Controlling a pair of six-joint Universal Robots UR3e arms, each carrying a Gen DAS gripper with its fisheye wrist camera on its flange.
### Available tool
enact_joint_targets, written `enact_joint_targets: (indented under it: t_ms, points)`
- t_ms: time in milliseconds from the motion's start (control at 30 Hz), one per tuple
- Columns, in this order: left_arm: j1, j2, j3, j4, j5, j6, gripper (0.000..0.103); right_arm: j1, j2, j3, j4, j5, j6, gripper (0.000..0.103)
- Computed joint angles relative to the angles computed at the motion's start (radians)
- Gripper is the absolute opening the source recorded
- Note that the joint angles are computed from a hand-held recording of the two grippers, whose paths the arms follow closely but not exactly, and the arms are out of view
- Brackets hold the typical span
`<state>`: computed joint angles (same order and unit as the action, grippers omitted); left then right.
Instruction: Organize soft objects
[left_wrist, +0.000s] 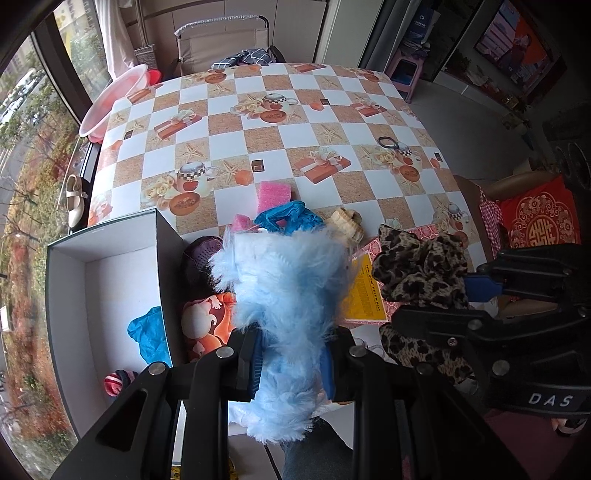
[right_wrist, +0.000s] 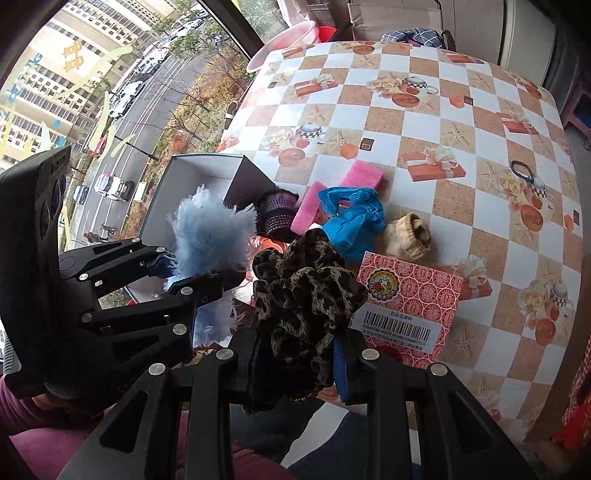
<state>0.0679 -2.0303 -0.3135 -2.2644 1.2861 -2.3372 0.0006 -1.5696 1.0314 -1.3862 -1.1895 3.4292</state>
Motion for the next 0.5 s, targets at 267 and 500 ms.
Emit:
enact_joint_targets:
  t_ms: [267,500]
  points:
    - [0.037,0.02,-0.021,0.004,-0.01,0.008,0.027,0.033,0.026,-0.027,-0.007,-0.008,0.016,0.032]
    - [0.086,0.03,-0.021,0.0,-0.022,0.03,0.027,0.07,0.068,-0.062,-0.03,-0.01,0.046,0.032]
